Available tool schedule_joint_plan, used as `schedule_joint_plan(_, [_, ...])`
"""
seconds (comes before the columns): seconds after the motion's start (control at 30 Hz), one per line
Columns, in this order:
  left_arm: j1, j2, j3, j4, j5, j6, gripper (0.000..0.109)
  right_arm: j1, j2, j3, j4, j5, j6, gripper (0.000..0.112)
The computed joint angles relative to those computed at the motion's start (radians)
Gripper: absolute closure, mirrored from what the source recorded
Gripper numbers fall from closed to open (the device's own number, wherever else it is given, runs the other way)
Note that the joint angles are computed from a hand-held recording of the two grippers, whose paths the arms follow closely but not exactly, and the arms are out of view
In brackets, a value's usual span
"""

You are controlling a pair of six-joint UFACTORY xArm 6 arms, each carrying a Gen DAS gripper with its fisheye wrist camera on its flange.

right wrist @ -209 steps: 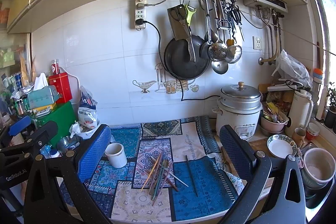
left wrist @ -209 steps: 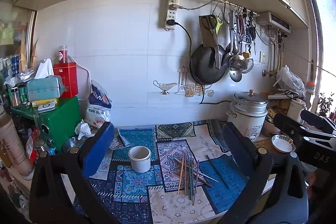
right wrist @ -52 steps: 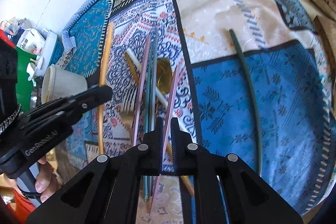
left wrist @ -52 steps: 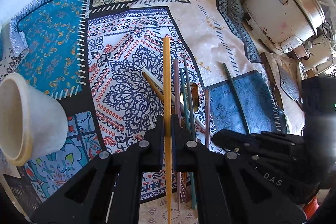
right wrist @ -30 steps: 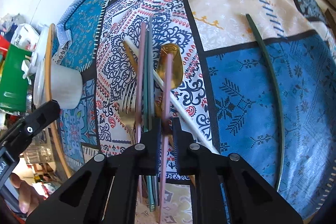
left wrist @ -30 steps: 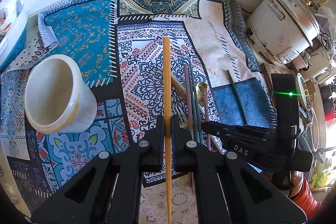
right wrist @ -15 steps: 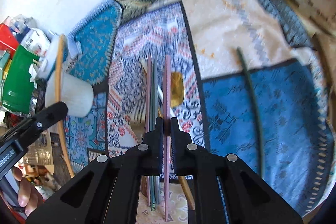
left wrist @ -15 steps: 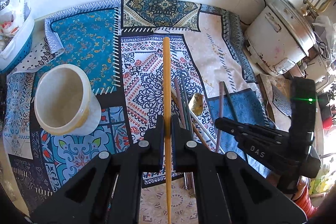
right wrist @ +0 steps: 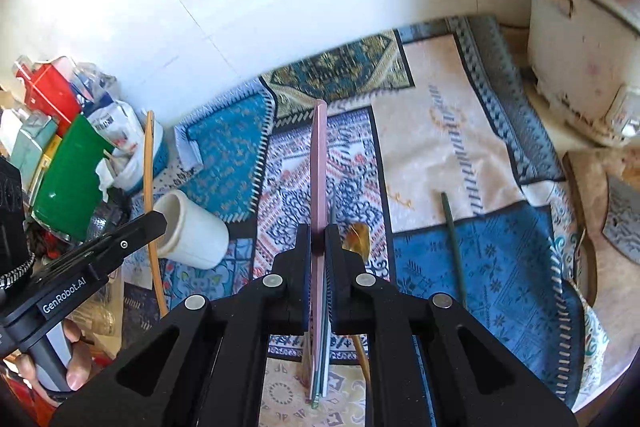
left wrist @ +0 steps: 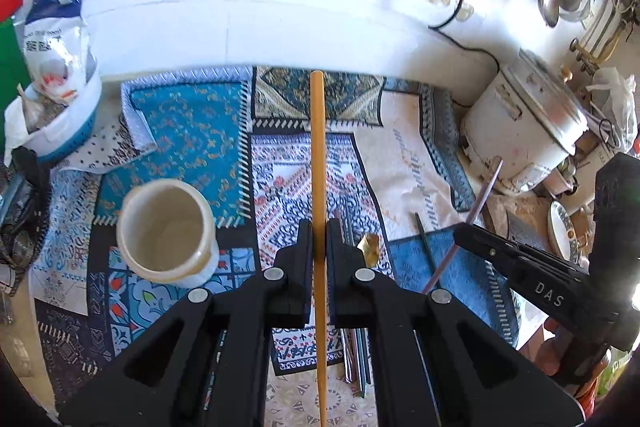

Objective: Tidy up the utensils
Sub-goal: 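Lift both chopsticks and carry them over the white cup, lowering the pink one in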

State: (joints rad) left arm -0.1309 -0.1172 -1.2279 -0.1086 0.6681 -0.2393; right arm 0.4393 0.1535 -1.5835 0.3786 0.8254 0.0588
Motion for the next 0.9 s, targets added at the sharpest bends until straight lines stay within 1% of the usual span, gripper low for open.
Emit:
schedule_joint_plan(0.13, [0.027,-0.040,0.021,0.000,-0.040,-0.001,0.104,0.019,-0.018,-0.021,-0.005,-0.026,0.005,0.106])
schedule_joint_plan(0.23, [0.053,-0.069,0.035,0.000,-0.069,0.016,0.104,0.045,-0.028,-0.036,-0.028,-0.067,0.025,0.106])
schedule_joint_plan(0.37, [0.095,-0.100,0.043,-0.018,-0.092,0.068,0.104,0.089,-0.016,-0.084,-0.090,-0.118,0.093,0.106])
schedule_joint_plan(0.53, [0.153,-0.117,0.034,-0.054,-0.120,0.136,0.104,0.134,0.034,-0.179,-0.158,-0.148,0.159,0.106])
schedule_joint_plan(0.73, [0.214,-0.110,0.017,-0.110,-0.150,0.223,0.104,0.179,0.123,-0.317,-0.242,-0.147,0.233,0.106])
schedule_joint_plan(0.9, [0.241,-0.082,-0.001,-0.133,-0.190,0.281,0.104,0.207,0.205,-0.439,-0.297,-0.128,0.270,0.106])
